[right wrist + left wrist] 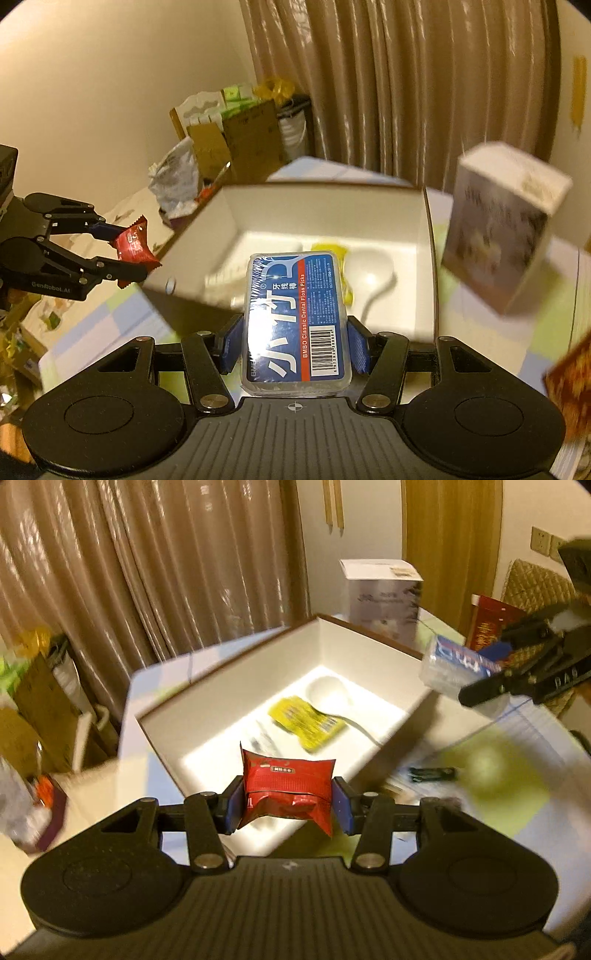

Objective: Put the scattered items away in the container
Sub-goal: 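Carry the floss box and red packet over the box with both tools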

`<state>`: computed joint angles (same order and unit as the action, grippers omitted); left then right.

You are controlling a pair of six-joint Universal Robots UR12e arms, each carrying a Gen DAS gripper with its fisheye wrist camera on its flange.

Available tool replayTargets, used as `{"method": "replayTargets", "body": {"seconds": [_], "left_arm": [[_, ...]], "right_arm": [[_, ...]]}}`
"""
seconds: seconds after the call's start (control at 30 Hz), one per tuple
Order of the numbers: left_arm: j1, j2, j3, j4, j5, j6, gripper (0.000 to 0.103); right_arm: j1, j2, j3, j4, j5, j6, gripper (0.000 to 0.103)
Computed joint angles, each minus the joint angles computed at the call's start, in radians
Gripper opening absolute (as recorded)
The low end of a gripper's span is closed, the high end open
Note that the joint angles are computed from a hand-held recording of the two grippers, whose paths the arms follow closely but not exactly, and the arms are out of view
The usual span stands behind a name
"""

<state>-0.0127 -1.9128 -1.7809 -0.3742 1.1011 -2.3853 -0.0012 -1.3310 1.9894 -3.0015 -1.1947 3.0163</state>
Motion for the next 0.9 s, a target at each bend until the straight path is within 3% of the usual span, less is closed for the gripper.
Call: {"method": "replayTargets", "body": {"seconds": [0.23, 0.53, 0.7, 0.9], "left_arm": [[-0.005, -0.094, 0.149, -0.088, 0.01, 0.058, 0.044], [-0.026, -0.208, 0.313, -0.24, 0.066, 0.155, 0.044], [-0.039, -0.258, 0.377, -0.295, 0.1, 0.217, 0.044], [-0.056, -0.311, 0.463, -0.424, 0.165, 0.291, 0.044]], "right_arm": [[0.025, 0.097, -0.142, 0.061, -0.027, 0.027, 0.06], [0.059, 0.204, -0.285, 0.242, -0.092, 0.01, 0.06], [0.07, 0.245, -0.336, 0.345, -0.126, 0.008, 0.06], [0.079, 0.277, -0.384, 0.468, -0.159, 0.007, 0.06]]}}
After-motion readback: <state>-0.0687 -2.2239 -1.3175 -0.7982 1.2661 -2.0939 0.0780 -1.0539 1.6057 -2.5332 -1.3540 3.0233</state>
